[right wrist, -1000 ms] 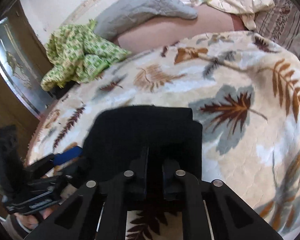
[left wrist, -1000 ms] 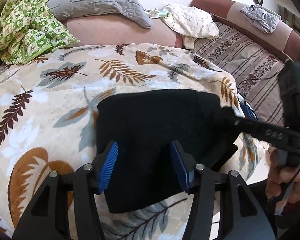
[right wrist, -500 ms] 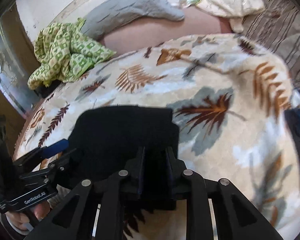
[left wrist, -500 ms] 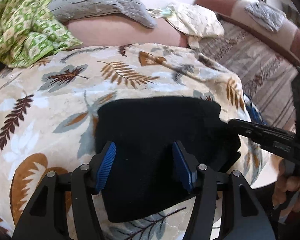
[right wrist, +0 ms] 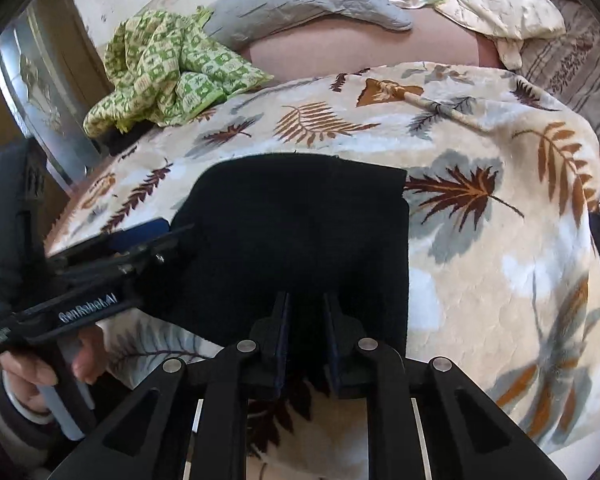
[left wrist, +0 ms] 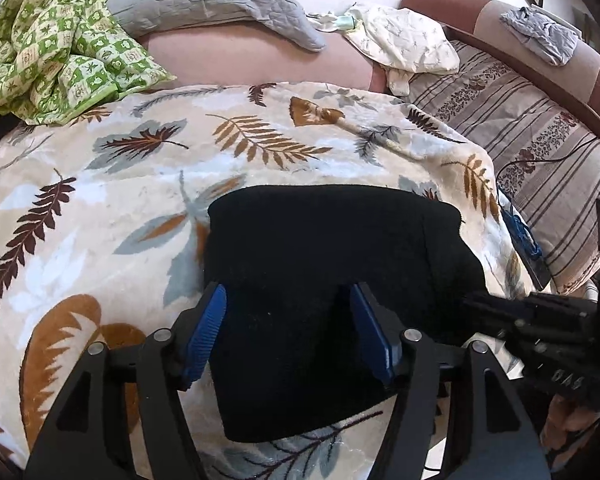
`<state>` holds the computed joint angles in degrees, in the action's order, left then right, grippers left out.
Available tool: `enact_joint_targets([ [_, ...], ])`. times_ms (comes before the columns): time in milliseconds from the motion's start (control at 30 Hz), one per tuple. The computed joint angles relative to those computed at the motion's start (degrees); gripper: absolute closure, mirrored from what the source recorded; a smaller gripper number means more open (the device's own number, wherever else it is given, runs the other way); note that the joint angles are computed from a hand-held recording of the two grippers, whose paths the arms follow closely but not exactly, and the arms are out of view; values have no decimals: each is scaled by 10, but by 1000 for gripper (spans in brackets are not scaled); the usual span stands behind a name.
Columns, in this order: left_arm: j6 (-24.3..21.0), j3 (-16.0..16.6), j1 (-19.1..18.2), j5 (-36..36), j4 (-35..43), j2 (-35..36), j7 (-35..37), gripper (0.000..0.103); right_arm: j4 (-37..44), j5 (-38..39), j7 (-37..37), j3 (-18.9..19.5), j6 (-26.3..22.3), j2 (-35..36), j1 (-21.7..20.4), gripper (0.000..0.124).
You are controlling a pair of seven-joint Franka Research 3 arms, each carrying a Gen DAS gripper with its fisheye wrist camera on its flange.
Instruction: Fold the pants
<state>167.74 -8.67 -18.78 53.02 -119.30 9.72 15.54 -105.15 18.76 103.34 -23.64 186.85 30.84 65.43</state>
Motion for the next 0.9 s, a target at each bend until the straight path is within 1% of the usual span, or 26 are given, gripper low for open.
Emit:
enact_joint_targets([
  [67,4,0,2,-2,-4,-4,0,39,-6,6,7,-29,4,-4,26,105],
  [167,5,1,3,-1,-8,-9,-8,37,-3,18,10,-68,7,0,59,98],
  [200,5,2,4,1,-11,-12,-13,37,1,18,7,-74,5,3,65,97],
  [333,2,2,8,15,-18,-20,-33,37,13,8,0,-71,-7,7,61,96],
  [400,3,1,12,16,-23,-24,-40,37,19,10,16,-87,-9,17,71,89],
  [433,5,0,14,17,-25,-26,-42,37,20,16,31,-108,-7,27,85,88],
  [467,6,0,16,19,-28,-28,-46,35,21,19,39,-113,-5,30,87,86],
  [533,11,-1,20,18,-32,-29,-50,32,23,29,51,-102,0,32,70,77],
  [567,18,-1,23,15,-35,-29,-52,31,26,32,53,-89,-3,32,55,68],
  [600,31,-2,28,4,-38,-28,-48,30,29,32,55,-71,-6,31,36,66],
  [633,38,-3,31,-7,-40,-27,-42,27,33,29,55,-50,-7,30,14,66],
  [667,51,-7,39,-36,-43,-23,-22,22,38,23,53,-29,-5,31,-7,66],
  [700,61,-11,44,-62,-46,-18,-2,20,43,18,50,-17,-7,34,-19,66],
  [767,69,-21,52,-119,-48,-8,44,20,59,10,61,-37,-20,56,-9,67],
  [800,70,-24,53,-143,-49,-4,64,20,59,8,67,-28,-16,57,-18,62],
  [900,89,-18,47,-182,-52,4,89,19,51,7,56,57,6,39,-92,59],
])
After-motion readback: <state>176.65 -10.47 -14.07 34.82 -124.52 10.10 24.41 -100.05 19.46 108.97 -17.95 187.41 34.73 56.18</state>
